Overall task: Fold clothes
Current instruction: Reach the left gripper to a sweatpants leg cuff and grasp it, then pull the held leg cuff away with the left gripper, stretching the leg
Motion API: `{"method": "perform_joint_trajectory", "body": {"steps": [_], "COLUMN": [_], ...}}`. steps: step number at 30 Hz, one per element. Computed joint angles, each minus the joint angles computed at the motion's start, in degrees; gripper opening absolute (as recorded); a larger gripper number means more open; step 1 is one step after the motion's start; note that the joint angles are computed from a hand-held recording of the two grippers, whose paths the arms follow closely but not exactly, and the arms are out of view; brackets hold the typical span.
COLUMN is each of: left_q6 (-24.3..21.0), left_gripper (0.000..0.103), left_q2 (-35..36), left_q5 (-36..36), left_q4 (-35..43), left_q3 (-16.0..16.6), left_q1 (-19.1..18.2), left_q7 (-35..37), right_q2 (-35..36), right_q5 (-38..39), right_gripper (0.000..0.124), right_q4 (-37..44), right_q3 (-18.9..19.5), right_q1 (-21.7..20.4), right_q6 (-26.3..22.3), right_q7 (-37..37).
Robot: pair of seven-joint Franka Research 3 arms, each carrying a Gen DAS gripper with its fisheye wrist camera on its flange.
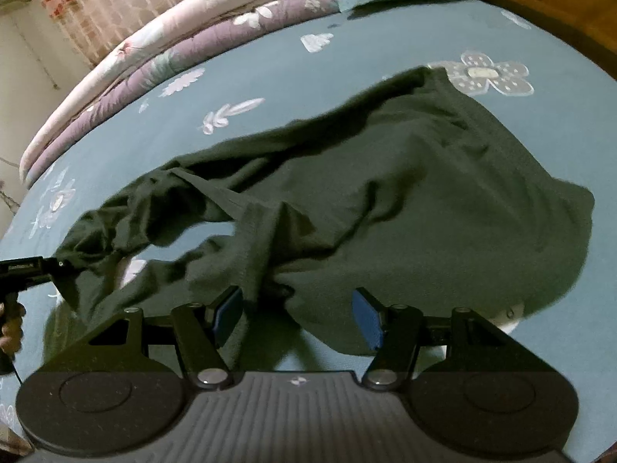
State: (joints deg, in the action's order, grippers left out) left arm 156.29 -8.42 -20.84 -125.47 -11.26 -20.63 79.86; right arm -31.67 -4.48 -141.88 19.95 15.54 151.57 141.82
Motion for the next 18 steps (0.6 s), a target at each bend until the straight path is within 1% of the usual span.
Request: {"method": "perform_joint_trajectory", "body": {"steps": [1,3,7,9,11,14,18], "left_q6": [-4.04,-10.00,-18.84,-23.63,-26.26,-28.51,-29.39], "left_gripper": [0.001,0.001,0.001,0.001,0.002,0.002,0.002], "left_q2": [-0.29,-1.93,-3.89,-2.03,-0.75,1.17,4.20], "left_q5": [4.47,10.42,17.03,21.40,23.80,26.92,30.87], "left_q4": [1.25,1.64,2.89,6.20,8.43,11.41,15.38], "left_q3": [0.00,0.29,1.26,0.95,1.09,1.26,1.27], "left_q1": [1.36,3.21,5.71,7.18,8.27,9.75,11.22], "left_q7": [-0.95,-0.96,1.00,0.42,0.75,1.12,1.04], "right_q2": [0.27,0.77,2.25,3.16,3.99,5.11,6.00], "right_q5": [-0.45,-1.96,-4.63,-5.69,-6.51,-7.72,-10.06], "right_gripper": [0.068,0.068,0.068,0.068,0.068,0.068,0.068], "right_q4": [0.63,1.96,4.48,5.45,6.16,7.27,8.85], "right_q3": [0.31,1.30,2.49,2.83,3.06,3.38,3.64], "right_q1": [-0.17,-0.83,-1.47,-1.51,-1.34,-0.97,-0.47], "right_q6": [-0.06,-0.34,-0.91,-1.03,-0.88,-1.27,-2.80], "right_q7": [-0.07,0.14,0.50,0.98,1.71,2.92,3.85]}}
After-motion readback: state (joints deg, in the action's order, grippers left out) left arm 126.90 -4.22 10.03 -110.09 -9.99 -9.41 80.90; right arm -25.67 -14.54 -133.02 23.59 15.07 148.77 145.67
